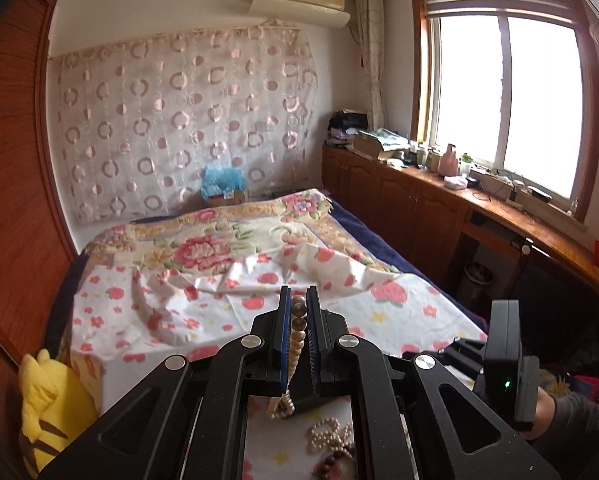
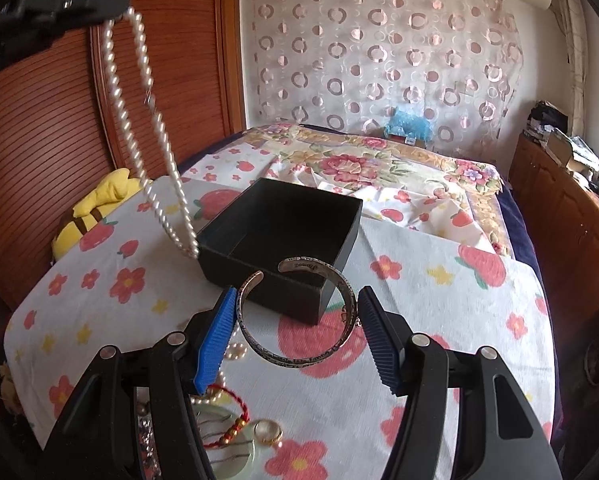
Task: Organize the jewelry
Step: 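Lift the pearl necklace with the left tool over the black box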
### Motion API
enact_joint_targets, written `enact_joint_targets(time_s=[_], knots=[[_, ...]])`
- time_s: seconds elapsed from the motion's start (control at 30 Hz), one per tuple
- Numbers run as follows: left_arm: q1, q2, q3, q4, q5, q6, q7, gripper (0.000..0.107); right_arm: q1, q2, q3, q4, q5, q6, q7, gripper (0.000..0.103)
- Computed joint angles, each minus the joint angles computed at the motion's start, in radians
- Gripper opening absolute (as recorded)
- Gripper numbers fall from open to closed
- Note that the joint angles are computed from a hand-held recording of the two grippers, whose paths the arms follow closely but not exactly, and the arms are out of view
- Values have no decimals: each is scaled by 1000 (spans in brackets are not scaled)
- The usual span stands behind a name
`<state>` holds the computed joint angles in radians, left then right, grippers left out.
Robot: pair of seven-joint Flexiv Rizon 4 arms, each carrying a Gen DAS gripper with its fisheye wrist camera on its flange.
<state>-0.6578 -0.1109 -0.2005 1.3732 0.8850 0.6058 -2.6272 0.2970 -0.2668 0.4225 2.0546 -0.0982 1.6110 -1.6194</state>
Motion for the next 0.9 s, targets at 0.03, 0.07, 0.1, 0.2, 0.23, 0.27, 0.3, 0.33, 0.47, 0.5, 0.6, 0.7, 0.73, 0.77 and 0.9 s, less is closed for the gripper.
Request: enact_joint_targets(time_s=[0.03,0.07,0.1,0.2,0.23,0.27,0.3,0.33,0.47,0.5,0.6,0.7,0.73,0.77,0.9], knots=[[3,-1,2,-3,0,0,4,7,-1,-8,3,-11,-1,-3,-4,64],[6,-6,2,-12,1,-5,10,7,1,-14,2,-20,-3,-7,-5,64],[7,-9,4,-18,-1,-9,15,7,6,-21,-3,-32,-8,-10,-5,64],[14,-23,13,-38,-12,-14,33,7,14,-46,-6,-68,-18,-18,-10,64],[14,-27,15,-46,-12,-19,39,7,16,-53,-6,-79,-20,-25,-10,64],[12,-29,18,-51,-11,-21,40,7,15,-67,-2,-97,-21,-33,-12,64],[12,-33,20,-60,-10,-21,44,7,16,-76,-1,-108,-21,-34,-14,64],[10,-38,22,-71,-9,-25,51,7,19,-87,-2,-122,-22,-36,-16,64],[-3,-60,32,-114,-3,-45,73,7,-17,-128,48,-176,-2,-53,-44,63],[-6,-63,36,-119,-5,-47,78,7,-31,-138,68,-194,7,-68,-54,61],[-18,-74,45,-134,-2,-59,82,7,-92,-171,156,-257,60,-145,-117,52],[-23,-80,55,-137,-5,-58,77,7,-101,-174,166,-278,113,-162,-157,52],[-22,-83,58,-138,-10,-54,78,7,-112,-173,176,-282,138,-168,-174,52],[-22,-85,61,-136,-14,-49,77,7,-112,-168,174,-281,156,-169,-183,52],[-23,-97,69,-132,-23,-28,70,7,-106,-142,141,-264,209,-167,-219,52]])
